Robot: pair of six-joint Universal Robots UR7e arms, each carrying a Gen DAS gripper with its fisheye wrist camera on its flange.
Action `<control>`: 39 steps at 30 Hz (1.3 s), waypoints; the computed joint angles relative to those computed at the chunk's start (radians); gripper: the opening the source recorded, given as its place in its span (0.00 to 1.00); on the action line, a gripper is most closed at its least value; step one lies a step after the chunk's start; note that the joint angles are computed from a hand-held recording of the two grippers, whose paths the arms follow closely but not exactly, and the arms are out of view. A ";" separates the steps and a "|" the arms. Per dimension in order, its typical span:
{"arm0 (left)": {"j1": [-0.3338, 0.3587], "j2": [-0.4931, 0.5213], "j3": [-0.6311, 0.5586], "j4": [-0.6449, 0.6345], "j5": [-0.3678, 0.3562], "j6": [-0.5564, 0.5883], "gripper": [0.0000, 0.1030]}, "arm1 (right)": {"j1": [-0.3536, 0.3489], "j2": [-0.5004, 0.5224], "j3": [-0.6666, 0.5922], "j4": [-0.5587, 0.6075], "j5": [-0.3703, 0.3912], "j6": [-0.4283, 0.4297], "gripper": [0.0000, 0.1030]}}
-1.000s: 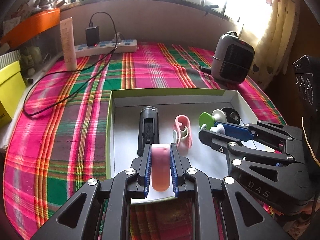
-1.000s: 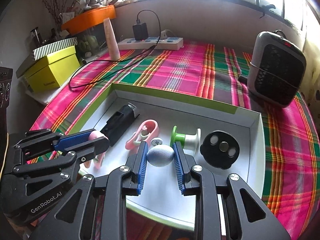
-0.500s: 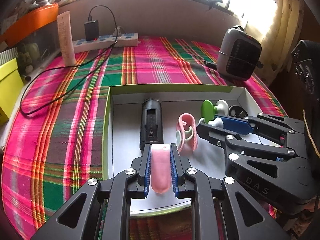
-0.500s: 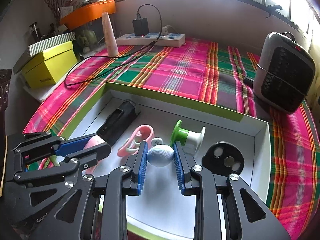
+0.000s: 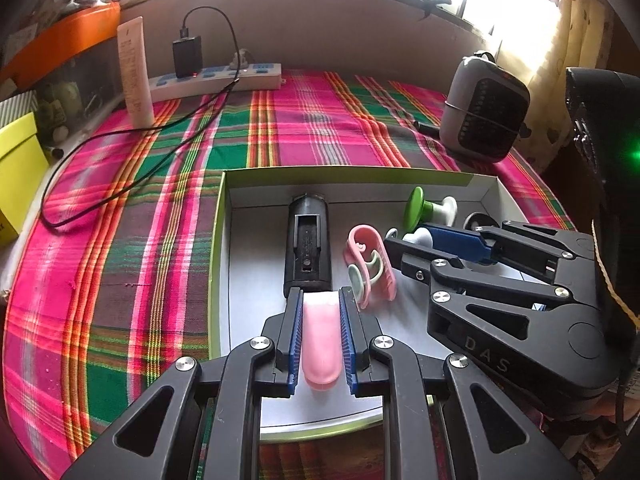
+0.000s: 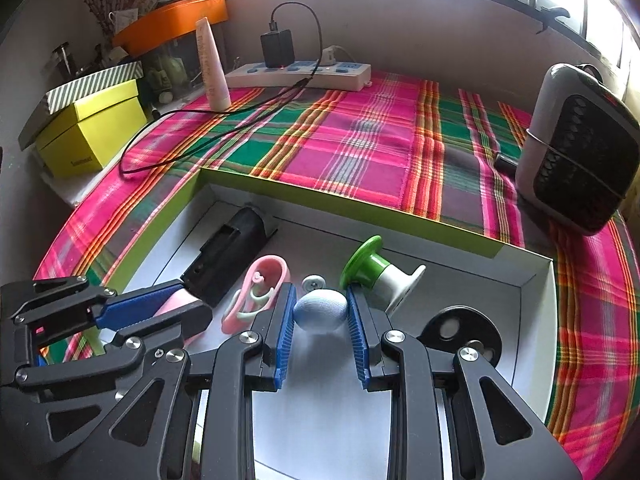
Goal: Organize objects
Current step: 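Open the left gripper releasing the pink piece while the right gripper releases the egg in the tray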
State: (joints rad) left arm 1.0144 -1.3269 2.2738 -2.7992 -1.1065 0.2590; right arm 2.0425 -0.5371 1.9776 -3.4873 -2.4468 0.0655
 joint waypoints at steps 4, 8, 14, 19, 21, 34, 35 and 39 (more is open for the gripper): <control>0.000 0.002 0.000 -0.005 0.002 0.004 0.15 | -0.003 0.001 0.001 -0.007 0.003 -0.001 0.26; -0.002 0.005 0.003 -0.010 0.009 0.007 0.16 | -0.005 0.001 0.001 -0.012 0.005 -0.002 0.26; -0.003 0.005 0.002 -0.009 0.008 0.006 0.17 | -0.004 0.005 0.006 -0.031 0.004 -0.006 0.27; -0.006 0.003 0.006 -0.010 0.005 0.005 0.23 | -0.004 0.004 0.009 -0.032 0.005 0.003 0.26; -0.007 0.001 0.008 -0.011 0.006 0.002 0.24 | -0.005 0.001 0.013 -0.036 0.010 0.010 0.27; -0.026 -0.034 0.045 -0.027 0.015 0.009 0.32 | 0.003 -0.007 0.038 -0.062 0.022 0.041 0.29; -0.028 -0.039 0.049 -0.031 0.017 0.012 0.32 | 0.005 -0.007 0.040 -0.065 0.021 0.042 0.32; -0.031 -0.059 0.058 -0.028 0.012 0.007 0.33 | 0.014 -0.009 0.046 -0.078 0.016 0.047 0.36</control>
State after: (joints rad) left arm 0.9833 -1.3859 2.3313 -2.8275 -1.0949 0.2657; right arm 2.0564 -0.5458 2.0232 -3.5651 -2.4309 0.1125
